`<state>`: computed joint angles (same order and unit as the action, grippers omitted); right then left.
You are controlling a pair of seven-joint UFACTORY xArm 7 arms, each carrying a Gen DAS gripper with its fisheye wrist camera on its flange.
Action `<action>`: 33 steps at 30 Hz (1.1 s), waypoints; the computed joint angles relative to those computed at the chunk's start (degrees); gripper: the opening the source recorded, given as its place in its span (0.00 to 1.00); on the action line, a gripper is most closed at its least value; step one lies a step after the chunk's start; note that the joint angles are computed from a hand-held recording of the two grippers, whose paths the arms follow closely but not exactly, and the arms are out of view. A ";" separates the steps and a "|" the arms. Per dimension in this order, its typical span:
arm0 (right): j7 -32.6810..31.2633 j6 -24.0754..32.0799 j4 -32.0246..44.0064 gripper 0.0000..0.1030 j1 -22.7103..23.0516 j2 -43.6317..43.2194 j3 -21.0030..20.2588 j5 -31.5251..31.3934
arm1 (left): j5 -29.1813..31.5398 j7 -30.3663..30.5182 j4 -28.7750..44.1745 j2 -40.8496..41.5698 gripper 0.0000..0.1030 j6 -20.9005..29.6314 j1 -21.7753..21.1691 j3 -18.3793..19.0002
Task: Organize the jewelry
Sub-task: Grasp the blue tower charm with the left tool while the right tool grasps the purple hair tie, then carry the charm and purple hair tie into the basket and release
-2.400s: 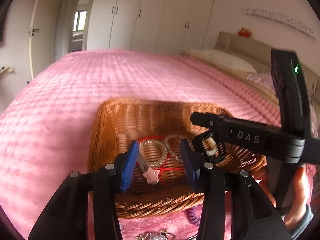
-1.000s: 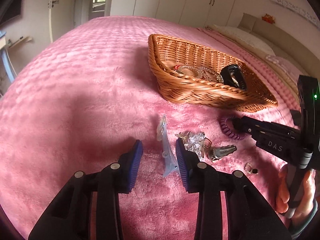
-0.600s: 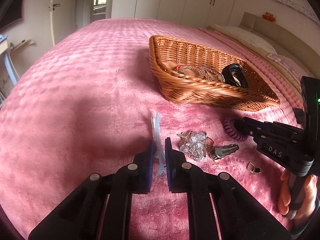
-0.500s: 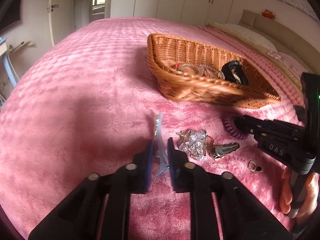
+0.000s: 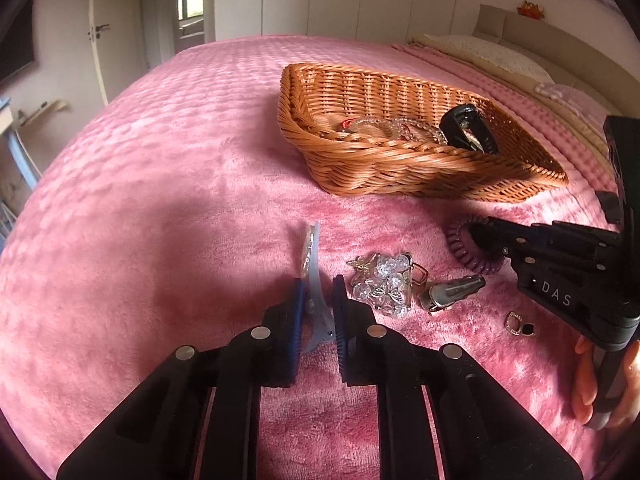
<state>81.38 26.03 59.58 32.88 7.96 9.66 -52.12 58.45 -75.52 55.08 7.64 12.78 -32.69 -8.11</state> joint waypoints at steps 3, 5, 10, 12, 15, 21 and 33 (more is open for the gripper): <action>1.57 -2.00 -1.31 0.11 -0.30 -0.93 -0.29 -1.01 | 1.18 -1.34 -0.25 -0.16 0.10 -1.05 0.05 0.38; 2.38 -3.41 -2.16 0.11 -0.73 -1.56 -0.28 -1.60 | 2.52 -2.68 -0.35 -0.33 0.09 -1.57 0.04 0.59; 4.54 -3.71 -2.82 0.10 -1.12 -2.57 0.26 -4.04 | 5.47 -5.64 -0.38 -0.57 0.09 -2.57 0.34 0.63; 6.11 -4.42 -3.29 0.09 -1.39 -3.09 0.39 -5.65 | 6.42 -6.51 -0.35 -0.66 0.09 -2.84 0.47 0.55; 9.05 -5.44 -4.07 0.09 -1.96 -4.05 0.66 -8.52 | 8.13 -8.17 -0.43 -0.96 0.09 -3.35 0.72 0.49; 11.67 -6.69 -4.92 0.09 -3.13 -4.94 1.32 -11.05 | 11.23 -11.45 -0.47 -1.32 0.09 -4.40 1.41 0.38; 32.26 -10.73 -6.46 0.09 -5.62 -9.80 3.94 -34.68 | 26.11 -25.63 0.52 -2.86 0.09 -4.64 3.09 -1.28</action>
<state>113.64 15.29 53.12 27.26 -1.84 13.60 -86.79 84.57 -101.15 55.60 4.78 8.14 -29.59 -9.40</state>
